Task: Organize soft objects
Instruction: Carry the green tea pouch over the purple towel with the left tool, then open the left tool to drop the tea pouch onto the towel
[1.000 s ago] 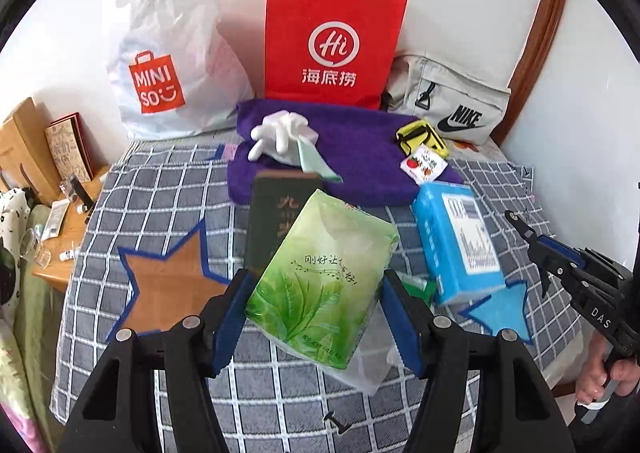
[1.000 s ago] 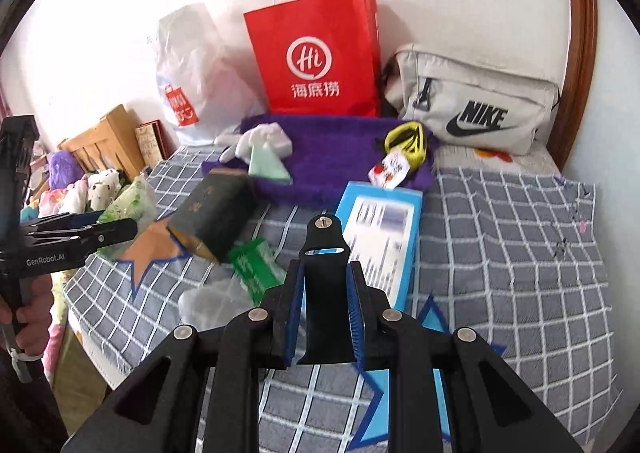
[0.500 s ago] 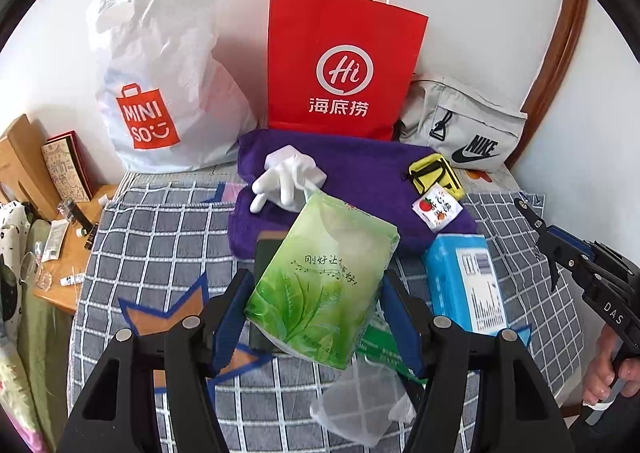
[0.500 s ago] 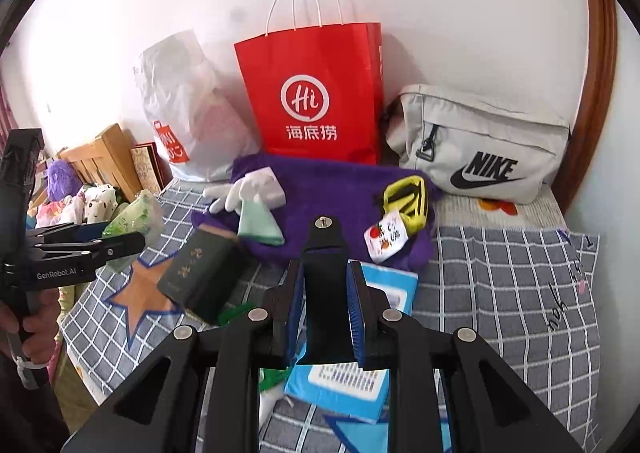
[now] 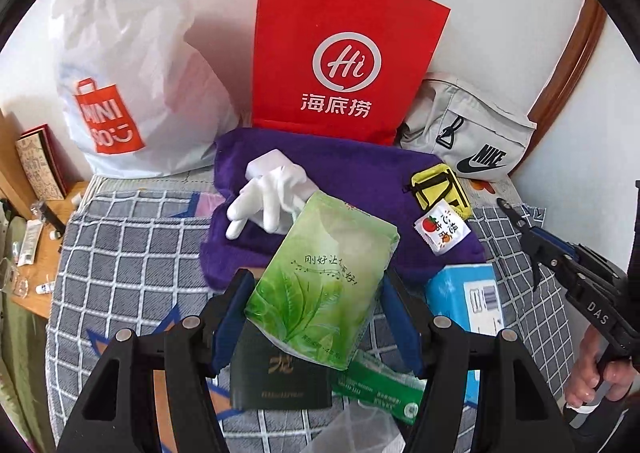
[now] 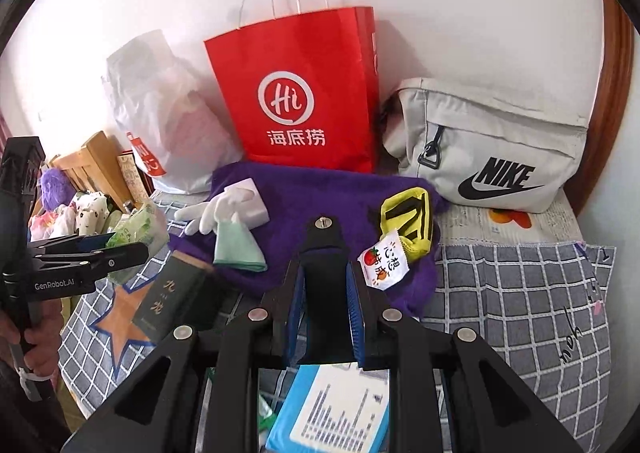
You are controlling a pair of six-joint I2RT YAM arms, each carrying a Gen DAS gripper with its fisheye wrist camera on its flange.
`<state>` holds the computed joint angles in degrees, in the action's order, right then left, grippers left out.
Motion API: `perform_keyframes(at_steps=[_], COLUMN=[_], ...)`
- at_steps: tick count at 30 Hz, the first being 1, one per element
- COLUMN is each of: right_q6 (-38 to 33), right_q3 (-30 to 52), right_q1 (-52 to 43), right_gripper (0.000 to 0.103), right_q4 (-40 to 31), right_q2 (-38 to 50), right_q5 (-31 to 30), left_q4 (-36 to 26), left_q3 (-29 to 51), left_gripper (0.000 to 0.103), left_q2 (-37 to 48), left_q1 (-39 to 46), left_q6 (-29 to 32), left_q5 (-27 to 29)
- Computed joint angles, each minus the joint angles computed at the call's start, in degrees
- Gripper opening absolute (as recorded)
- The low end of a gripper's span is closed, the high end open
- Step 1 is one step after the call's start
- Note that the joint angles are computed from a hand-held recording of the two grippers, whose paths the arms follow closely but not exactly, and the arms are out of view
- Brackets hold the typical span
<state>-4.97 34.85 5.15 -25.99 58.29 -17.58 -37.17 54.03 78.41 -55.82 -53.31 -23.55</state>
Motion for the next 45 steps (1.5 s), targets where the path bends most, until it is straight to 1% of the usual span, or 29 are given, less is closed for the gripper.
perform_keyframes(at_steps=[3, 8, 14, 18, 22, 25, 29, 33, 41, 45], right_q6=[0.4, 0.8, 0.5, -0.1, -0.6, -1.5, -2.3, -2.7, -3.9, -4.0], right_q3=[0.8, 2.3, 4.7, 6.9, 9.0, 11.2, 12.2, 13.2, 15.4, 16.7], right_q1=[0.9, 1.6, 1.6, 1.6, 1.5, 1.6, 1.8, 1.4, 0.9, 1.0], right_gripper=[0.022, 0.022, 0.022, 0.022, 0.022, 0.022, 0.022, 0.022, 0.022, 0.022], right_q4=[3.4, 8.5, 14.2, 16.3, 17.8, 16.9, 17.1, 17.2, 15.4, 14.3], right_q2=[5.0, 12.4, 21.9, 28.1, 33.3, 36.9, 38.8, 40.4, 43.6, 45.2], right_q5=[0.4, 0.7, 0.3, 0.2, -0.4, -0.8, -0.7, -0.7, -1.7, -1.6], left_q4=[2.0, 5.5, 7.7, 9.9, 10.7, 10.5, 10.0, 10.7, 9.8, 10.0], left_q3=[0.8, 2.7, 6.1, 7.2, 9.9, 12.2, 14.4, 14.9, 17.2, 17.2], left_gripper=[0.063, 0.063, 0.063, 0.063, 0.063, 0.064, 0.064, 0.064, 0.064, 0.066], left_q2=[2.1, 7.3, 14.3, 17.1, 21.3, 24.2, 27.2, 28.8, 32.9, 33.0], left_q1=[1.6, 5.5, 9.4, 11.2, 12.0, 12.2, 12.8, 13.7, 14.3, 14.6], left_q6=[3.2, 7.4, 11.1, 12.8, 15.0, 16.9, 18.0, 18.8, 19.7, 19.3], left_q5=[0.5, 3.6, 6.4, 7.7, 8.5, 8.7, 9.5, 11.2, 12.1, 13.1])
